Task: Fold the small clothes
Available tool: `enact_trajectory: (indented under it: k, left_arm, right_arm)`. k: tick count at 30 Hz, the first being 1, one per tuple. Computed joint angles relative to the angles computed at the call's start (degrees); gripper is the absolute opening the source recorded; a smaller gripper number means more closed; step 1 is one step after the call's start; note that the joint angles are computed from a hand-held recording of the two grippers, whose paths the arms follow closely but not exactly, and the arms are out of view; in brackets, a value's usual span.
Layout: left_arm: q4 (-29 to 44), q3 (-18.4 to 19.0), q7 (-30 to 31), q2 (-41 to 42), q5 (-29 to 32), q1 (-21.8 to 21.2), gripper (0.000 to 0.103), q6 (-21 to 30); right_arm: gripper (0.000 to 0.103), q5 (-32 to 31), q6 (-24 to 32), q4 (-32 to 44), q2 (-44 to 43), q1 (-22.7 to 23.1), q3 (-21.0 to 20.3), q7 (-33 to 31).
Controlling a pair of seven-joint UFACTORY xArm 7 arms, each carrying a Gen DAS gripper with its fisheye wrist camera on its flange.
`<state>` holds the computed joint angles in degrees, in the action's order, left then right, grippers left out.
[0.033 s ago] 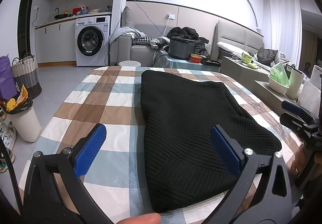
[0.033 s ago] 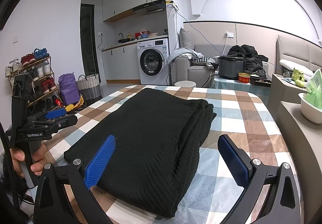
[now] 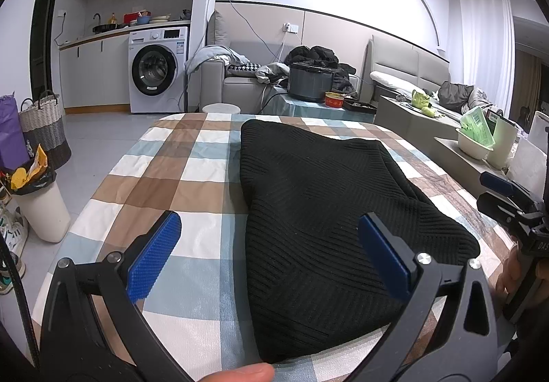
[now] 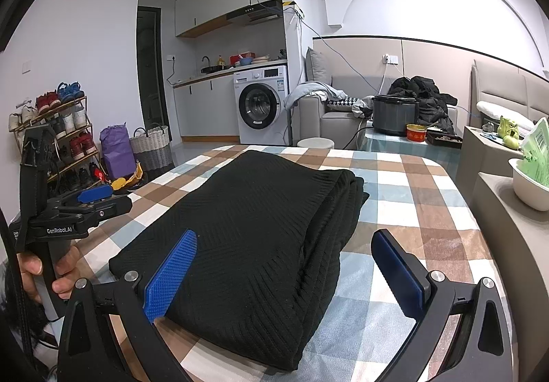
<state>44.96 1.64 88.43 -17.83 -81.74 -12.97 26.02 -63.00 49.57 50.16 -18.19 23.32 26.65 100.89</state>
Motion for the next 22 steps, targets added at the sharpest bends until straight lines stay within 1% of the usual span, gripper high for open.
enact_trajectory:
  k: [22]
  left_arm:
    - [0.12, 0.11, 0.0, -0.15, 0.15, 0.01, 0.102, 0.15]
  right_arm:
    - [0.103, 0.18, 0.03, 0.07, -0.04, 0.0, -0.02, -0.19]
